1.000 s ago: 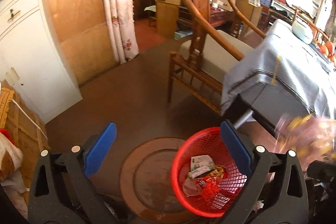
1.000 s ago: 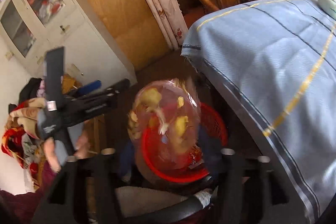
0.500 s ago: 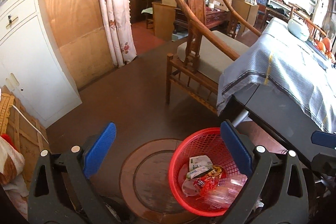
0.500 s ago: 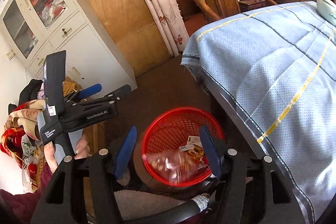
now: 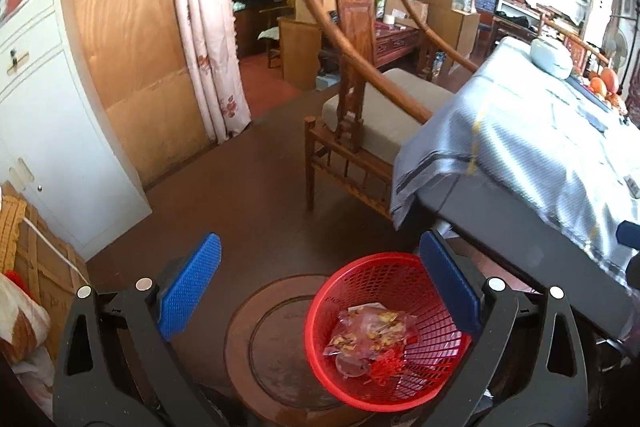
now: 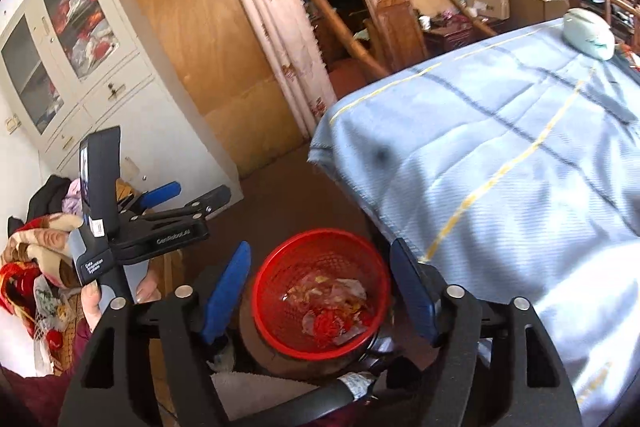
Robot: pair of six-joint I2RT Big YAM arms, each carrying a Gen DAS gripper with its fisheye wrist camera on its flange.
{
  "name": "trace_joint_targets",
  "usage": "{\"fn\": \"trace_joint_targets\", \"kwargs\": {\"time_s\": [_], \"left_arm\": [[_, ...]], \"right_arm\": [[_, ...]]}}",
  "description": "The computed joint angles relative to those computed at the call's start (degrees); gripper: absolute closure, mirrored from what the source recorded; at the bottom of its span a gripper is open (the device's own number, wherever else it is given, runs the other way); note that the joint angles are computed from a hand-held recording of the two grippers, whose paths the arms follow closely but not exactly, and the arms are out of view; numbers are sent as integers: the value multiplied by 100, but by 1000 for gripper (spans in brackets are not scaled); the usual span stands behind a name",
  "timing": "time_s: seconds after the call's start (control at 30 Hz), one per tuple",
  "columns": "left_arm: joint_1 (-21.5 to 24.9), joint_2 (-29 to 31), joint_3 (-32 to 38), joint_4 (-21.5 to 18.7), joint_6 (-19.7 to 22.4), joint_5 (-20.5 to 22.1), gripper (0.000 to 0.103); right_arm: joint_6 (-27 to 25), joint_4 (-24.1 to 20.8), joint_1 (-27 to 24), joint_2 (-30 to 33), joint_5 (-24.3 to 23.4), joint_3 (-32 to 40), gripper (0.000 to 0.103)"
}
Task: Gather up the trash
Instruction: 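Move both tools back over the remaining trash on the table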
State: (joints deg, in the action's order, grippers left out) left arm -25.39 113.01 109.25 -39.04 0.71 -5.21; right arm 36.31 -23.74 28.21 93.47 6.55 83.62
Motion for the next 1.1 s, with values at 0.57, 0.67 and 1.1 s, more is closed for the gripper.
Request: {"fn": "trace_joint_targets", "kwargs": {"time_s": [0.57,0.67,1.1], "left_arm": [[-1001,-906,-836,812,806,43,7],[-1230,-965,-897,801,951,49,7],[-2195,57,717,-61,1397,352,7]], "right_arm": [[397,820,229,-2809,2403,-2584,7],[573,751,286,-3424,2929,-3053,6],[1635,-376,-412,-5351,3438,-4430,6]]}}
